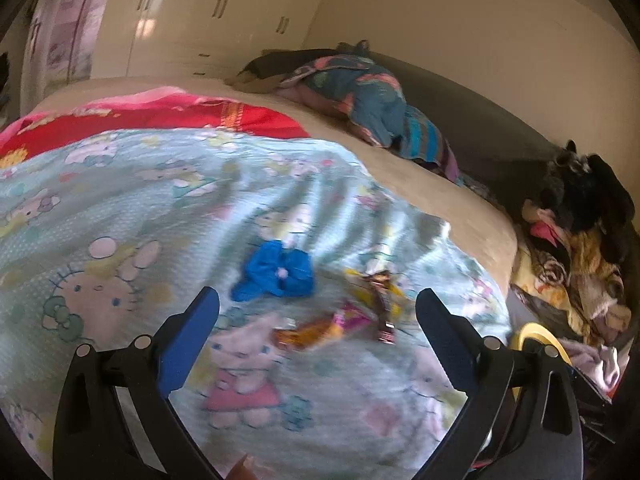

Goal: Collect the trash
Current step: 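Grasp the blue crumpled item with the left gripper while the right grasps the brown chocolate bar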

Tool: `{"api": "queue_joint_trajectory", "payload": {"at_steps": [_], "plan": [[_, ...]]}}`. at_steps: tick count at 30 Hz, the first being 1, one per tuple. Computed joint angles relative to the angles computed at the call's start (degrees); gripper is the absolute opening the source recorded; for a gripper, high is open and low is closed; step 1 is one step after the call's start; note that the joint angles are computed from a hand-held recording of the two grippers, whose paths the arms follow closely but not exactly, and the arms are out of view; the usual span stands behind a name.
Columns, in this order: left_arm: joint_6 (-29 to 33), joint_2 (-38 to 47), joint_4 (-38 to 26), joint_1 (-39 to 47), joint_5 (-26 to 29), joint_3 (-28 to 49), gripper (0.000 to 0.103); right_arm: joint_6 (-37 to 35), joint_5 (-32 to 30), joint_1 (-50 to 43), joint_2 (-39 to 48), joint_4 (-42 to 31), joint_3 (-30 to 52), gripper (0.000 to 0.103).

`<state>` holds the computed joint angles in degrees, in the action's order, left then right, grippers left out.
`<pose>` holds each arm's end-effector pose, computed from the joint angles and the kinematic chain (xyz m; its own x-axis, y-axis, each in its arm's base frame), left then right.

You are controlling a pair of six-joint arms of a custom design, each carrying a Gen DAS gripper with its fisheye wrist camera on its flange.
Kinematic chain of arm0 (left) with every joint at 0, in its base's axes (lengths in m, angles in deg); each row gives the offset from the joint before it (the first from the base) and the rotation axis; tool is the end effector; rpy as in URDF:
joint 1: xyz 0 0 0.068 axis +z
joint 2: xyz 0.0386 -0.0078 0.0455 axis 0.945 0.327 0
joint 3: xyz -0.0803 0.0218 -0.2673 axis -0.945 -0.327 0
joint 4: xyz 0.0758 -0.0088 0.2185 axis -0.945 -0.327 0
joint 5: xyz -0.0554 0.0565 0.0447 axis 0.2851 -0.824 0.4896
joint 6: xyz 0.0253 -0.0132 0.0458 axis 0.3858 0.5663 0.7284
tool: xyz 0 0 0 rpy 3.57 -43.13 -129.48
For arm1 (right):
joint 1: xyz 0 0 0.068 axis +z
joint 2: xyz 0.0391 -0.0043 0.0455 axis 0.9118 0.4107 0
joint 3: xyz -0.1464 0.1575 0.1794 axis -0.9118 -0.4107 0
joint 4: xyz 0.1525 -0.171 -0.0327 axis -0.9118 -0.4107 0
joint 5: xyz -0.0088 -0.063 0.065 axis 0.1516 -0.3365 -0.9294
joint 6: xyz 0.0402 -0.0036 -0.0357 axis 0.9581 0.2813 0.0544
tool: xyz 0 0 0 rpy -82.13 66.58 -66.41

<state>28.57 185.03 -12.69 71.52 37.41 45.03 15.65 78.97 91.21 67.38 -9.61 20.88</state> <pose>0.2967 0.0007 0.1267 -0.5345 -0.3407 -0.7735 -0.1390 0.9381 -0.3172 0.2921 0.1409 0.1276 -0.6068 -0.0236 -0.7945 -0.3266 0.9187 0.2222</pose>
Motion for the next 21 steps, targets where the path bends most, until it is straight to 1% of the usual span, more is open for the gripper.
{"api": "queue_joint_trajectory", "payload": {"at_steps": [2, 4, 6, 7, 9, 10, 11, 13, 16, 21], "plan": [[0.4, 1.3, -0.8, 2.6, 1.9, 1.2, 0.094, 0.1, -0.6, 0.9, 1.8, -1.8, 2.9, 0.065], [0.6, 2.6, -1.1, 4.7, 4.2, 2.2, 0.077, 0.0, -1.1, 1.9, 4.0, -4.1, 6.4, 0.061], [1.3, 4.2, -3.3, 6.5, 6.1, 4.4, 0.070, 0.1, -1.8, 2.6, 6.4, -6.3, 10.0, 0.055], [1.8, 5.0, -4.3, 7.2, 7.6, 5.5, 0.063, 0.2, -2.2, 2.9, 7.5, -7.6, 11.7, 0.050], [2.9, 6.4, -6.3, 7.9, 9.2, 7.8, 0.055, 0.4, -2.6, 3.5, 9.5, -9.7, 14.8, 0.047], [3.5, 7.0, -7.0, 8.0, 9.8, 8.6, 0.051, 0.5, -2.7, 3.8, 10.3, -10.5, 16.0, 0.044], [4.2, 8.3, -8.4, 8.0, 11.0, 10.5, 0.049, 0.4, -2.7, 4.0, 11.3, -11.5, 17.6, 0.039], [4.9, 9.9, -10.0, 8.3, 12.5, 12.7, 0.045, 0.2, -2.6, 4.5, 13.5, -14.2, 21.2, 0.033], [5.5, 13.1, -13.0, 8.3, 13.9, 16.6, 0.045, 0.6, -3.0, 4.6, 16.4, -17.4, 26.0, 0.031], [5.2, 17.6, -15.2, 8.4, 13.2, 21.1, 0.045, 1.6, -3.9, 4.3, 20.8, -22.5, 32.9, 0.024]]}}
